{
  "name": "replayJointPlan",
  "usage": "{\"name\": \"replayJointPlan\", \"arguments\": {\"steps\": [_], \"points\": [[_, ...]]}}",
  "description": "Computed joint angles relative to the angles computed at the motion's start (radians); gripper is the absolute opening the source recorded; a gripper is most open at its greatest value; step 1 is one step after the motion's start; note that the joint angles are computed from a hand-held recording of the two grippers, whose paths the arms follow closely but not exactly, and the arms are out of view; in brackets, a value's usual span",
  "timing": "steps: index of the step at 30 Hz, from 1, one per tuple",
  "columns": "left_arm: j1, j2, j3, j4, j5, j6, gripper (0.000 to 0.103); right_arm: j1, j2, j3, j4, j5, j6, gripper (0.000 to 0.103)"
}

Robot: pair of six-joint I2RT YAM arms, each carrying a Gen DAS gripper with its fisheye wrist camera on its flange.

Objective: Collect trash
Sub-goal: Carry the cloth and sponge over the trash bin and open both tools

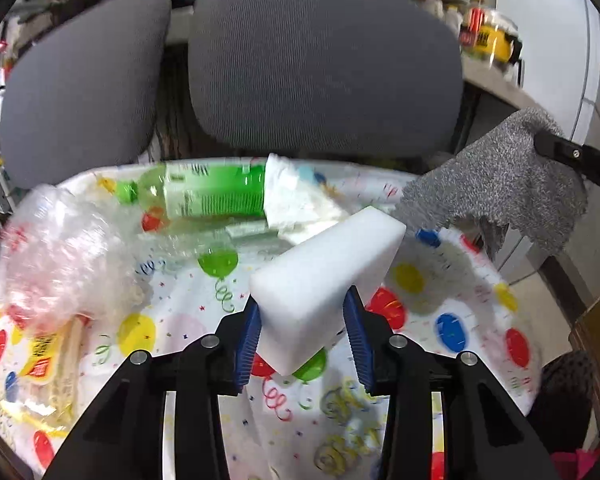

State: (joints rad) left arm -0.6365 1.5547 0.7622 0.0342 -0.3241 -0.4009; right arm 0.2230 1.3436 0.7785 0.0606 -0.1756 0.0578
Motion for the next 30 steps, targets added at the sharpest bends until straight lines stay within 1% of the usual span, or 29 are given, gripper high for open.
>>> {"name": "replayJointPlan", "arguments": {"steps": [2,5,7,9,12,14,16,19,20,22,23,24,26,30], "points": [[-0.040,-0.081,-0.001,-0.041,-0.047,-0.026,0.041,-0.021,-0.080,-0.025,-0.012,0.003,0.006,0.013],[-0.099,-0.151,0.039,-0.117,-0.114,-0.062,0.041,-0.081,-0.210,-0.059,-0.053,-0.016,0.007,0.013],[-0.145,-0.159,0.089,-0.172,-0.138,-0.077,0.041,-0.138,-0.293,-0.068,-0.117,-0.032,-0.008,0.013],[-0.191,-0.125,0.145,-0.194,-0.145,-0.084,0.042,-0.200,-0.351,-0.074,-0.171,-0.054,-0.022,0.013],[-0.242,-0.042,0.215,-0.152,-0.076,-0.082,0.042,-0.345,-0.445,-0.110,-0.251,-0.117,-0.061,0.013],[-0.271,0.045,0.278,-0.126,-0.054,-0.074,0.043,-0.470,-0.484,-0.142,-0.291,-0.179,-0.100,0.013],[-0.300,0.163,0.383,-0.124,-0.004,-0.072,0.043,-0.597,-0.493,-0.166,-0.335,-0.243,-0.157,0.013],[-0.338,0.334,0.548,-0.152,0.038,-0.085,0.043,-0.794,-0.444,-0.202,-0.366,-0.341,-0.251,0.013],[-0.346,0.372,0.591,-0.165,0.051,-0.088,0.043,-0.854,-0.411,-0.212,-0.364,-0.366,-0.283,0.013],[-0.363,0.491,0.728,-0.209,0.079,-0.083,0.044,-0.932,-0.338,-0.222,-0.346,-0.396,-0.325,0.013],[-0.366,0.528,0.772,-0.226,0.088,-0.078,0.044,-0.958,-0.289,-0.220,-0.331,-0.402,-0.341,0.013],[-0.367,0.595,0.862,-0.266,0.106,-0.074,0.044,-0.971,-0.248,-0.217,-0.312,-0.400,-0.350,0.013],[-0.370,0.691,0.995,-0.330,0.132,-0.077,0.045,-0.986,-0.152,-0.202,-0.268,-0.392,-0.363,0.013],[-0.370,0.911,1.318,-0.498,0.164,-0.075,0.046,-0.972,0.016,-0.160,-0.196,-0.371,-0.366,0.013]]}}
